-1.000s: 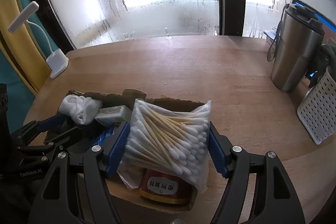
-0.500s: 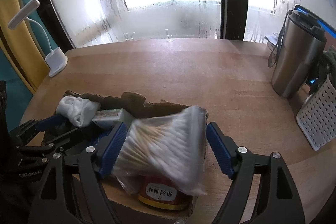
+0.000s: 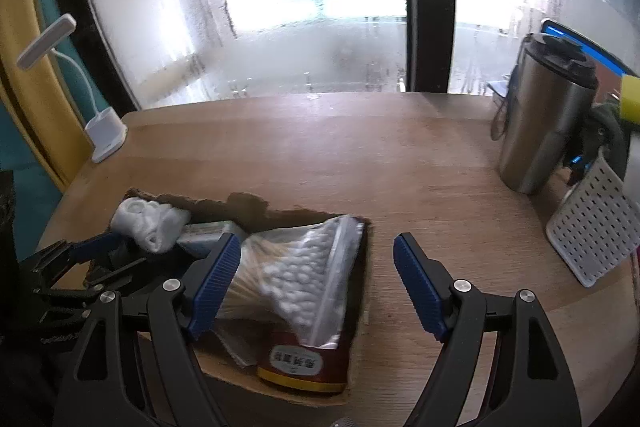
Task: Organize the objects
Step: 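Lower the swab bag into the box beside the tin and open the right tool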
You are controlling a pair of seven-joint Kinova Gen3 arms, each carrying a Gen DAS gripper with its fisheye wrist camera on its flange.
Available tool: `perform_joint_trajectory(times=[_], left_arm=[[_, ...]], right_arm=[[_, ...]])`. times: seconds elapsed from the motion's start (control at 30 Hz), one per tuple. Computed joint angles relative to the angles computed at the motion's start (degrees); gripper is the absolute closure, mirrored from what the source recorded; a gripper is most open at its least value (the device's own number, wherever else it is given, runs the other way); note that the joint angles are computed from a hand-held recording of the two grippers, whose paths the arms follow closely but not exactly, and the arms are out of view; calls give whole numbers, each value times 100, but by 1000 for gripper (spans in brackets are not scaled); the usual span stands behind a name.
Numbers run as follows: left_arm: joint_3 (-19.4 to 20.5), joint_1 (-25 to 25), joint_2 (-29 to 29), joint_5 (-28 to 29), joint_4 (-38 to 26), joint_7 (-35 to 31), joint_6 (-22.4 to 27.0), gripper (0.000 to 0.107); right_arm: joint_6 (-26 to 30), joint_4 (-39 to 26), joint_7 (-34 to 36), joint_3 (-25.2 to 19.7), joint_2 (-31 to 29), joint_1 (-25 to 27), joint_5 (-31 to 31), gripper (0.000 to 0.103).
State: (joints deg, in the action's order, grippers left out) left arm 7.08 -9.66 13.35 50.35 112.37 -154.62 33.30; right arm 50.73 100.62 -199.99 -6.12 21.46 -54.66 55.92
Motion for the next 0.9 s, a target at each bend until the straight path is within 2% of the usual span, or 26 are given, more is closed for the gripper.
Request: perform_joint_trajectory(times=[0.17, 0.27, 0.63, 0.9], left_arm=[[-39, -28, -19, 4, 33, 26, -14, 23], [-46, -32, -32, 7, 43, 48, -39, 23], [-74, -53, -133, 85, 146, -24, -70, 23], [-181, -103, -339, 382, 354, -408, 33, 23]], right_arm=[[144, -43, 74, 19, 103, 102, -267, 21], [3, 21, -47, 77, 143, 88, -200, 18], [96, -96, 27, 170, 272, -22, -192, 18], [278, -46, -169, 71, 175, -188, -17, 18]])
